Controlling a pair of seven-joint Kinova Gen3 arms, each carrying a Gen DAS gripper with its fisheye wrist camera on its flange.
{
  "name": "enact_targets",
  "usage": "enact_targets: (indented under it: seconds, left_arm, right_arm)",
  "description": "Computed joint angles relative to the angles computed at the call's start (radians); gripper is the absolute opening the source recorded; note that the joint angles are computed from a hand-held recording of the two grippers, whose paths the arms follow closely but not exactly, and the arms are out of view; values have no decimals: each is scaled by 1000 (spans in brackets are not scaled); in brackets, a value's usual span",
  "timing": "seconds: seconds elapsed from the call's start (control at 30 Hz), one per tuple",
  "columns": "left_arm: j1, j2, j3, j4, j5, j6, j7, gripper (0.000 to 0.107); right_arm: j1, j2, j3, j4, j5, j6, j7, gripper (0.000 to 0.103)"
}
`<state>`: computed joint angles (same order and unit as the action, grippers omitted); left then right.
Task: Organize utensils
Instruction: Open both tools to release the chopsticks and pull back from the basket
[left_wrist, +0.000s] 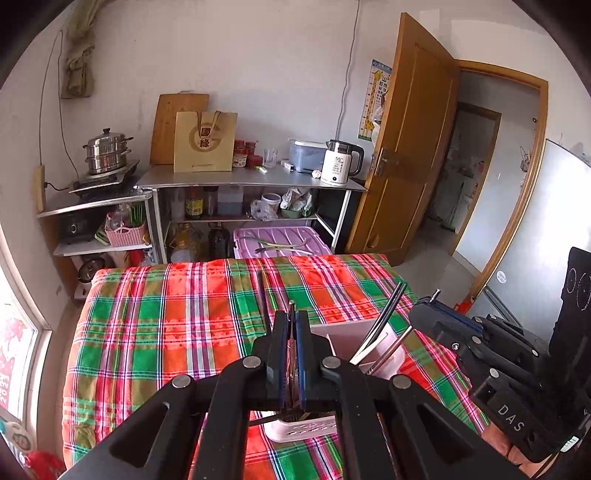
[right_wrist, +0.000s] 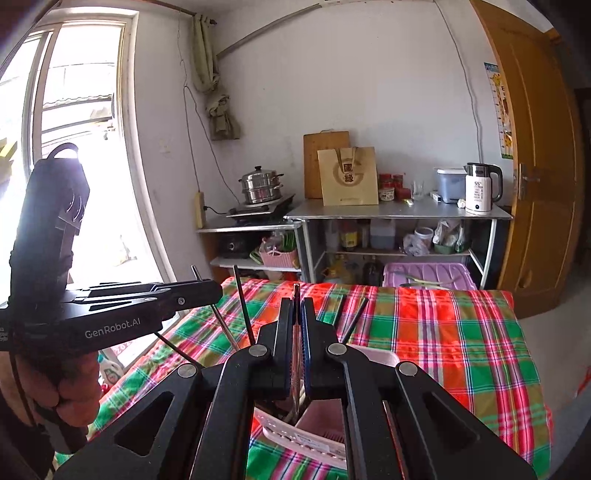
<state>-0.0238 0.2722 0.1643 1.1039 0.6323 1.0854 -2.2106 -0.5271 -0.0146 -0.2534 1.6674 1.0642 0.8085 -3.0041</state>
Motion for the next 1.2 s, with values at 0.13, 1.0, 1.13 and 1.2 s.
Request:
enact_targets:
  seconds: [0.13,1.0,1.13,1.2]
  left_arm:
    - [12,27,-1,10,-23,-1,11,4]
    - [-84,-158,-53,255,200,-55,-187,19]
    - [-104,-240,-118,383,316,-28,-297,19]
    - [-103,-275,-152,441,353,-10,-338,19]
  right_arm:
    - [7,8,9,18,-39,-22,12,4]
    - [25,-131,-106,105,-84,87,9,15]
    - [32,-183,-180,155,-75,145,-36,15]
    - [36,-206,-215,179,-82,175,-53,15]
